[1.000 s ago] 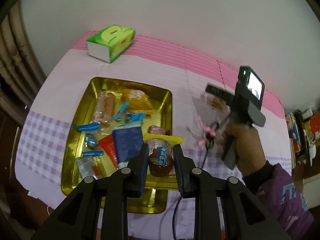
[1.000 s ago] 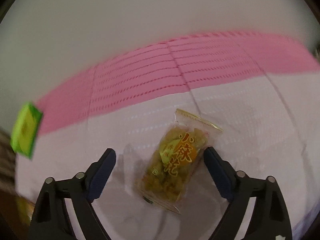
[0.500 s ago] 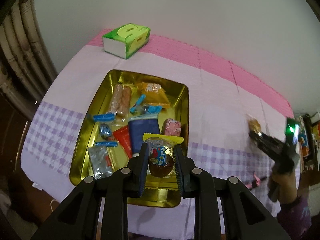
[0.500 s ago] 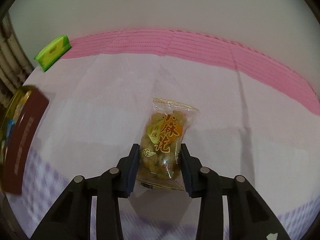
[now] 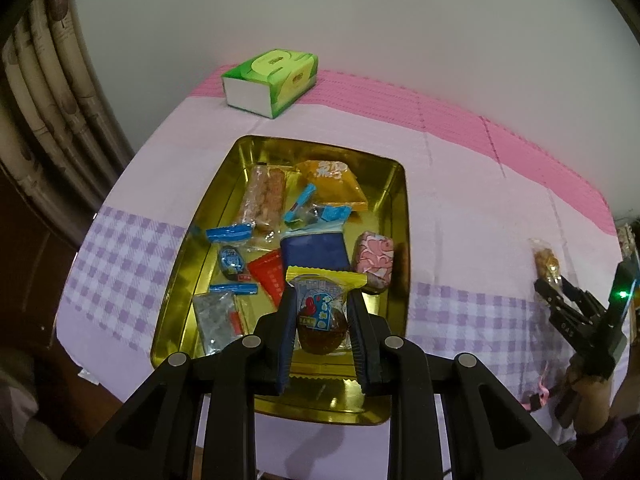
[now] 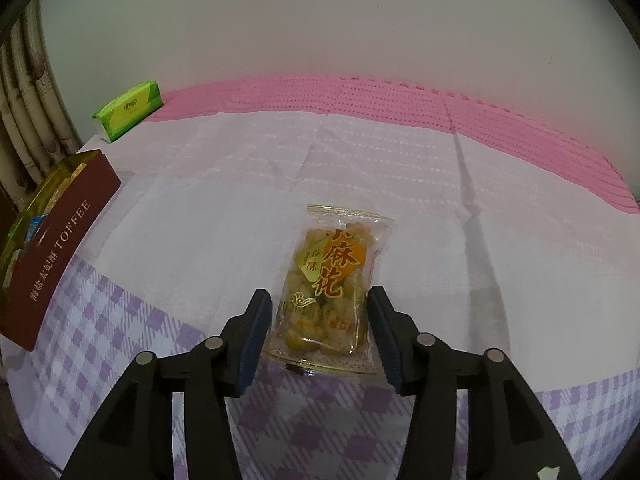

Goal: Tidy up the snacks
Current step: 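Lower the yellow candy into the tray and open the left gripper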

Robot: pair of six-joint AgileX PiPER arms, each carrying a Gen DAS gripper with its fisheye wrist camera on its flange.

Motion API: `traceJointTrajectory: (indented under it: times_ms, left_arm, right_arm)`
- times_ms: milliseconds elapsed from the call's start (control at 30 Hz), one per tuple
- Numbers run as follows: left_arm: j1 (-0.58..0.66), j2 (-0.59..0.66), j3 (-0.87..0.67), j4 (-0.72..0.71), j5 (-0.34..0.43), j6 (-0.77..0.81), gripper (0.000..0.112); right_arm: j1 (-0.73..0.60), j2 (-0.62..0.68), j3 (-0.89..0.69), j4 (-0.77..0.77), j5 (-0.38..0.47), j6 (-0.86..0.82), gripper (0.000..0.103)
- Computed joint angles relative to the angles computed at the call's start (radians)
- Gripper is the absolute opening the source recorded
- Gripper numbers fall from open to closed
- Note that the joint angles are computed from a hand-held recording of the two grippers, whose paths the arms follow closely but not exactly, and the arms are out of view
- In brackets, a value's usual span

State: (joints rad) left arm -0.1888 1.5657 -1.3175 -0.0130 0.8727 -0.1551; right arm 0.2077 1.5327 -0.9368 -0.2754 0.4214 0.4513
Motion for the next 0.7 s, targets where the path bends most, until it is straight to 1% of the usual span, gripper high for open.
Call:
traceJointTrajectory:
  times_ms: [67, 167, 267, 333, 633, 700]
  left_arm:
    - [0.001, 0.003, 0.003, 0.003, -0.004, 0.001, 0.026]
    - [-0.003, 0.007, 0.008, 0.02, -0.013, -0.005, 0.026]
    - [-0.006, 0.011, 0.014, 0.046, -0.023, -0.018, 0.026]
    - [-0.002, 0.016, 0.014, 0.045, -0.025, -0.018, 0.026]
    - [-0.009, 0.034, 0.019, 0.101, -0.054, -0.032, 0.026]
    - [0.002, 0.041, 0.014, 0.088, -0.058, -0.015, 0.026]
  right_arm:
    - [0.003, 0.001, -0.002, -0.017, 0.005, 0.015, 0.047]
    - [0.01, -0.003, -0.001, -0.057, 0.013, 0.053, 0.041]
    - [0.02, -0.004, 0.0, -0.095, 0.021, 0.09, 0.038]
    - [0.026, -0.003, 0.0, -0.114, 0.024, 0.106, 0.038]
    - [0.023, -0.005, 0.002, -0.107, 0.022, 0.101, 0.038]
    - [0.023, -0.005, 0.001, -0.104, 0.022, 0.1, 0.038]
